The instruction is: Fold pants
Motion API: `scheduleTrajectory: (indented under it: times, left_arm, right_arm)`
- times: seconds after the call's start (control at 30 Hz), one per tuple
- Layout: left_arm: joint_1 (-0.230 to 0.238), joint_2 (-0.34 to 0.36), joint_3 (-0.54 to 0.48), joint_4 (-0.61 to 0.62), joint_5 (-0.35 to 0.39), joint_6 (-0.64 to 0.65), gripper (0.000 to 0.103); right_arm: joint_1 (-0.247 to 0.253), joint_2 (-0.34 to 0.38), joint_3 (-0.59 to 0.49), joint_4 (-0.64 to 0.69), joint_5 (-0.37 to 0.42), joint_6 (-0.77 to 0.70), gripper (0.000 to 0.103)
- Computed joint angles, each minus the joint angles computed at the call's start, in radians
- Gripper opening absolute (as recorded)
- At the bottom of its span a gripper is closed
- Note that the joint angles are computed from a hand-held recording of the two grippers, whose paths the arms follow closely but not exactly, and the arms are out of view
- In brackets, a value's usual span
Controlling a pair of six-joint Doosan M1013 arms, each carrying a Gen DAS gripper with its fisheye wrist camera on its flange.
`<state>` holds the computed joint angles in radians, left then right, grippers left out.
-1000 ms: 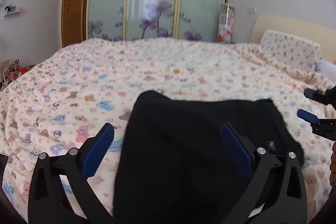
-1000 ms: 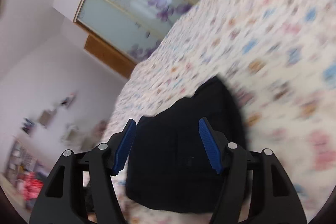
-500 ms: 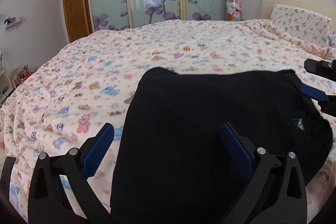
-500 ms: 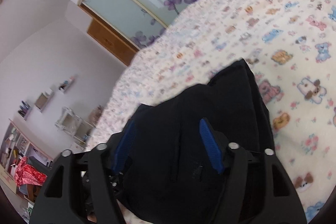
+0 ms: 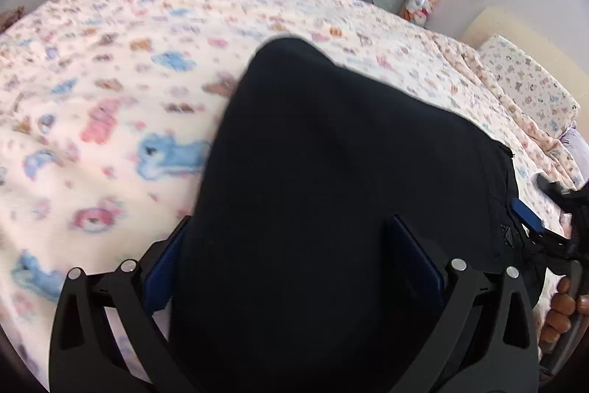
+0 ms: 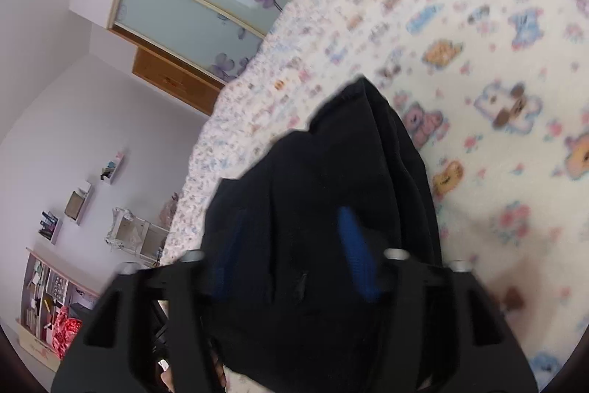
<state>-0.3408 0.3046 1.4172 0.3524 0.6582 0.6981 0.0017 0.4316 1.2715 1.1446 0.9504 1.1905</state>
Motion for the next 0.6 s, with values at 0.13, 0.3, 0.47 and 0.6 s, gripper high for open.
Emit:
scheduleTrajectory:
  times: [0.13, 0.3, 0.47, 0.6]
  left_arm:
    - [-0.006, -0.052, 0.065, 0.157, -0.162, -0.171, 0.101]
    - [0.032, -0.026, -0.013, -0.039, -0.232, -0.020, 0.101]
    - [0.073, 0.077, -0.176, -0.344, -0.137, 0.268, 0.101]
    - [0.106, 0.163, -0.279, -0.462, 0.026, 0.308, 0.101]
  right_arm:
    - [-0.011, -0.033, 0.027, 0.108, -0.076, -0.150, 0.076]
    - [-0.018, 0.001, 0.000, 0.230, -0.052, -0.150, 0.081]
    - [-0.008, 0.049, -0.062, 0.210, 0.013, -0.092, 0.082]
    - [0.007, 0.072, -0.110, -0.067, 0.005, 0.119, 0.086]
